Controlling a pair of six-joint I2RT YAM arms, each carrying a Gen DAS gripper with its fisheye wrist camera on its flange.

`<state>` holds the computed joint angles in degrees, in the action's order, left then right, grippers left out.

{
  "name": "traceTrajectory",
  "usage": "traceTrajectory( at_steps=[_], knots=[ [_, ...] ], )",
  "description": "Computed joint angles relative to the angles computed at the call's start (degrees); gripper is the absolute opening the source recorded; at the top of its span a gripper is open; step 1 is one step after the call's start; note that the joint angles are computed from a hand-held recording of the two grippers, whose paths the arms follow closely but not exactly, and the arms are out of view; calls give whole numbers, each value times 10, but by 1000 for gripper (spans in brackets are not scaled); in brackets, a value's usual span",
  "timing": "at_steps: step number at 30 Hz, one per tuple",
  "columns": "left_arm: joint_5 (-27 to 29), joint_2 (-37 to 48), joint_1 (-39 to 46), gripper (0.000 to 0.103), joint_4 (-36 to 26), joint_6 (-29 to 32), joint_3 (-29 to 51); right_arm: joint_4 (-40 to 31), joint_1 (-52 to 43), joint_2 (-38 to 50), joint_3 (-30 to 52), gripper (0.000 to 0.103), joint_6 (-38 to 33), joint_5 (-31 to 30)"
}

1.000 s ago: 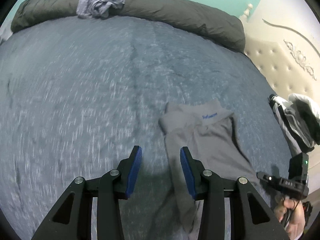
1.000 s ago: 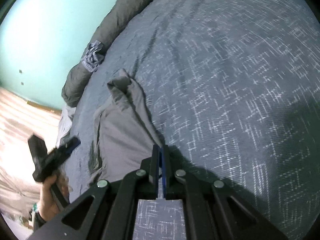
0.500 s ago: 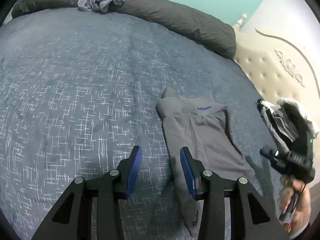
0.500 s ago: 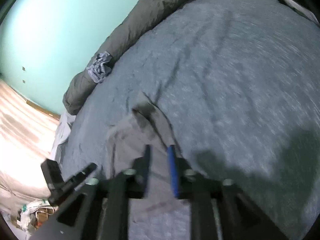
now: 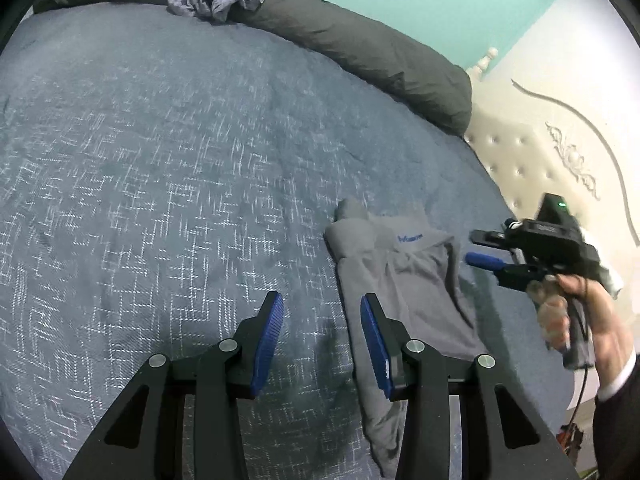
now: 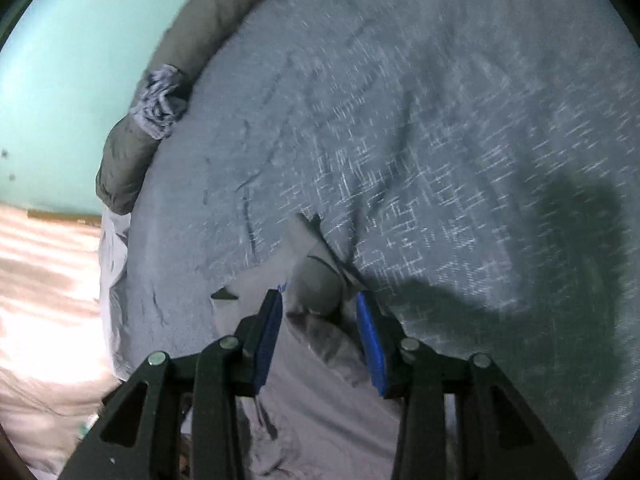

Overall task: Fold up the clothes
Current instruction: 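Open the left tool and release the folded underpants onto the bed, then press the folded waistband flat with the right tool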

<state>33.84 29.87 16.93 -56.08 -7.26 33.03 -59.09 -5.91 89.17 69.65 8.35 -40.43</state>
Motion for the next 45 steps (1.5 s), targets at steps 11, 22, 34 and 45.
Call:
traceTrajectory(
  at_steps=[11,22,34,45],
  knots=[
    [54,13,86,50,-42,75,6,19,47,32,17,25,30,33],
    [55,12,79,50,-39,66,7,58,135,-80,1,5,-150,130],
    [55,18,82,50,-32,70,-1,128,173,-40,1,5,-215,226],
    [43,17,59,50,-17,48,-6,150,132,-7,-5,15,-156,195]
  ],
)
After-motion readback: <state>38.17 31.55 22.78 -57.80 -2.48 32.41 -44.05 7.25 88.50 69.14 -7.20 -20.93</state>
